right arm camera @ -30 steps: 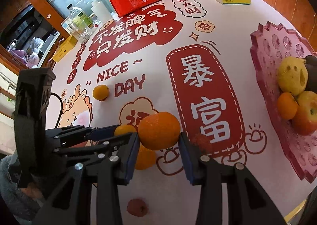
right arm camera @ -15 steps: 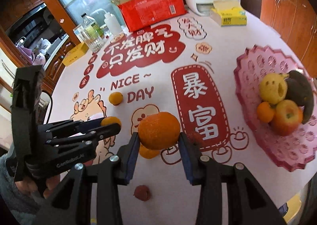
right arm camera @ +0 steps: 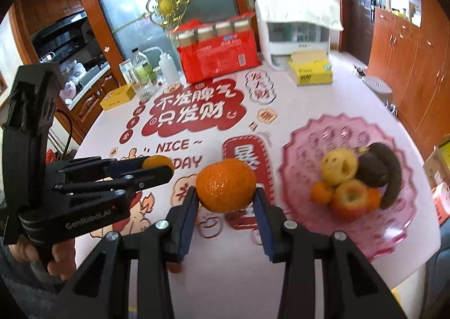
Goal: Organize fruits
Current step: 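Carry both mandarins to the pink bowl and open both tools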
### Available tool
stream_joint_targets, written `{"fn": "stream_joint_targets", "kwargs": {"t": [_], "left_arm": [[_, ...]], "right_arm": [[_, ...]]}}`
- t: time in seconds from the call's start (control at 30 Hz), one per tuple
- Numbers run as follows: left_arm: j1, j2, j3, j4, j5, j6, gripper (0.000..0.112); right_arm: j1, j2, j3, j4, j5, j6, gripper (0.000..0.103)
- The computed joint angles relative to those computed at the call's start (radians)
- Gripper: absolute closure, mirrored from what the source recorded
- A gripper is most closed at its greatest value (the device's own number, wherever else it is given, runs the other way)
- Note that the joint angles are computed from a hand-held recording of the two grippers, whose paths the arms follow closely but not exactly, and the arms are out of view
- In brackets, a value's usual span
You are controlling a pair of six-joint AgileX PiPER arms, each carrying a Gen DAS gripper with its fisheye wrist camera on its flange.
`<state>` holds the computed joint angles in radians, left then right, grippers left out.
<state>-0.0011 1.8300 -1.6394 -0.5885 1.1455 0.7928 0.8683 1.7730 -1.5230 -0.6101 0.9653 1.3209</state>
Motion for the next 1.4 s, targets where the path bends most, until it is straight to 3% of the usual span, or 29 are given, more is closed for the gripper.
{"fn": "stream_joint_targets", "kwargs": {"t": [0.27,0.47,0.67,0.83,1.17,1.27,1.33,1.4], "left_arm": [[-0.262,-0.056,0.025,0.13,-0.205,-0.324,0.084],[-0.423,0.021,-0.031,0.293,-0.281,-0.558,0.084],[-0.517,0.151,-0.11,0.456,-0.275,-0.723,0.084],[-0.55,0.244,-0.178,0.54,-0.25,-0.801,0.084],[-0.585,0.297,-0.229,0.616,-0.221,-0.84,0.082],[-0.589,0.283,-0.21,0.629,-0.236,-0.845,0.066],[-0.593,0.267,-0.19,0.648,-0.255,-0.861,0.05],[-0.595,0.251,-0.174,0.653,-0.264,-0.86,0.044]], "right_arm": [[-0.145,-0.305,0.334,-0.021,-0.101,-0.096,0.063],[-0.338,-0.431,0.525,0.067,-0.219,-0.264,0.063],[-0.512,-0.406,0.612,0.256,-0.362,-0.519,0.063],[-0.584,-0.313,0.606,0.406,-0.431,-0.708,0.063],[-0.613,-0.219,0.551,0.471,-0.433,-0.822,0.061],[-0.616,-0.222,0.553,0.472,-0.432,-0.821,0.06],[-0.616,-0.232,0.56,0.461,-0.443,-0.805,0.06],[-0.616,-0.248,0.569,0.449,-0.455,-0.79,0.056]]}}
